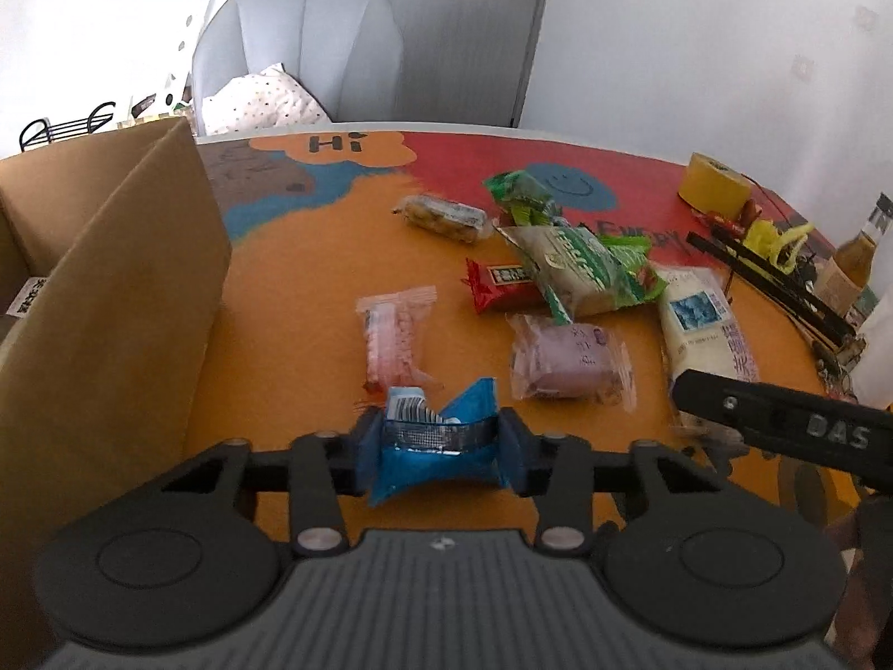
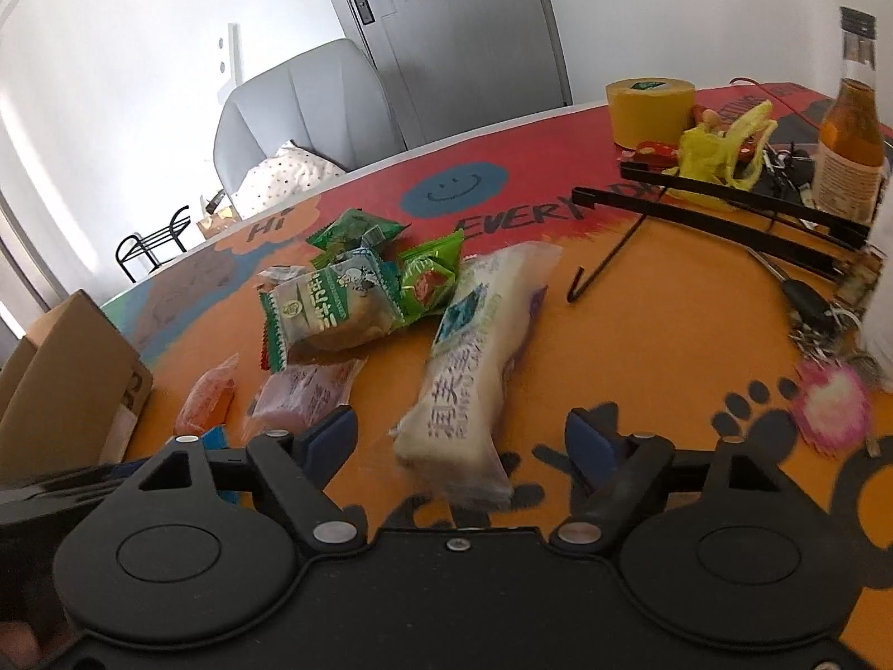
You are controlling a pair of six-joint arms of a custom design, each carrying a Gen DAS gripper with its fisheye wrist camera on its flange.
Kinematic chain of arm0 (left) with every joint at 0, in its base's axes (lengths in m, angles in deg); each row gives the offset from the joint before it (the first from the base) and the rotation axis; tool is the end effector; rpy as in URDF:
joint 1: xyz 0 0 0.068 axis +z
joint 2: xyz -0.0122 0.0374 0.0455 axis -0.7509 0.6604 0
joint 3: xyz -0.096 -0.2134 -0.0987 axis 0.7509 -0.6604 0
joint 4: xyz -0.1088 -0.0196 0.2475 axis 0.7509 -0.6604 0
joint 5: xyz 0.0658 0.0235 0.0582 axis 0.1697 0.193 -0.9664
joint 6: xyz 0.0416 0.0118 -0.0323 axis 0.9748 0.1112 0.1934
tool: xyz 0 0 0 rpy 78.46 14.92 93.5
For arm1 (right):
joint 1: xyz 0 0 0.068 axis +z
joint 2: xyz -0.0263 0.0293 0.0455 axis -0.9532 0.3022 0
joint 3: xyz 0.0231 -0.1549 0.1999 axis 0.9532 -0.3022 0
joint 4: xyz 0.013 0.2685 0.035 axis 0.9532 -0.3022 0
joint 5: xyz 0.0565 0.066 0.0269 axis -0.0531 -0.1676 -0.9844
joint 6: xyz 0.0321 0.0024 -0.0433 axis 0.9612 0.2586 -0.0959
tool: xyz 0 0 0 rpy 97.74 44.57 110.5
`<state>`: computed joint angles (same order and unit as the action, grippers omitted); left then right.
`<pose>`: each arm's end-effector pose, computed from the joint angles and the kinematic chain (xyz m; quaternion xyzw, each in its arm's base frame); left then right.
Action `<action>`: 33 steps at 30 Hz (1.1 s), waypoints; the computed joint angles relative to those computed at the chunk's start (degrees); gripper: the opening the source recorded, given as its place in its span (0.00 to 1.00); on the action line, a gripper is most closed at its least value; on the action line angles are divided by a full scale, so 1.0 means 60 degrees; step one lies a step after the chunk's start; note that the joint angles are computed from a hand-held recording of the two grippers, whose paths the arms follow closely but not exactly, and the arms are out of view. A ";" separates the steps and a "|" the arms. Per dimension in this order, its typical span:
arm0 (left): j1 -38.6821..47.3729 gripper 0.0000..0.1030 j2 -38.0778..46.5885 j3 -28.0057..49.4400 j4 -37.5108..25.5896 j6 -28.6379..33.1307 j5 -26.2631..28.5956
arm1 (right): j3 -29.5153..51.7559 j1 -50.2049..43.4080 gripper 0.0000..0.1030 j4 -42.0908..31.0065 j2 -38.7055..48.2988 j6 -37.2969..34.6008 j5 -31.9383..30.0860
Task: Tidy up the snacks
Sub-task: 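Grasp the blue-wrapped candy with the left tool while the right tool grasps the white RUNFU cake, then carry the blue candy toward the box with the left tool while the right tool carries the RUNFU cake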
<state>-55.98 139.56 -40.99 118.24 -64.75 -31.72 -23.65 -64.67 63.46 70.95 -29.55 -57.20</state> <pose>0.2812 -0.0421 0.0050 0.0900 0.9247 -0.0995 0.3563 0.2571 0.0350 -0.0224 0.1290 0.9017 0.1152 0.3962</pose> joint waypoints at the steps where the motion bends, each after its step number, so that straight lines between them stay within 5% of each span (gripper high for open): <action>1: 0.0103 0.32 -0.0023 0.0038 -0.0104 -0.0041 0.0210 | 0.0108 0.0048 0.79 -0.0104 0.0009 -0.0003 0.0092; 11: 0.0247 0.26 -0.0194 0.0052 0.0026 -0.0195 0.0431 | 0.0896 0.0736 0.76 -0.0986 0.0189 -0.0348 0.1462; 14: 0.0278 0.26 -0.0205 0.0017 0.0081 -0.0203 0.0507 | 0.0967 0.0989 0.60 -0.1115 0.0235 -0.0650 0.2073; 16: 0.0299 0.26 -0.0286 -0.0056 0.0118 -0.0197 0.0533 | 0.0829 0.1049 0.39 -0.1067 0.0181 -0.0782 0.2417; 33: 0.0487 0.26 -0.1410 -0.0940 0.0306 -0.0236 0.0812 | -0.1404 0.0546 0.25 0.1393 -0.0382 -0.0616 0.1356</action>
<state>-53.06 131.10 -46.63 120.07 -66.16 -26.85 -32.08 -61.39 71.81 68.66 -33.25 -49.07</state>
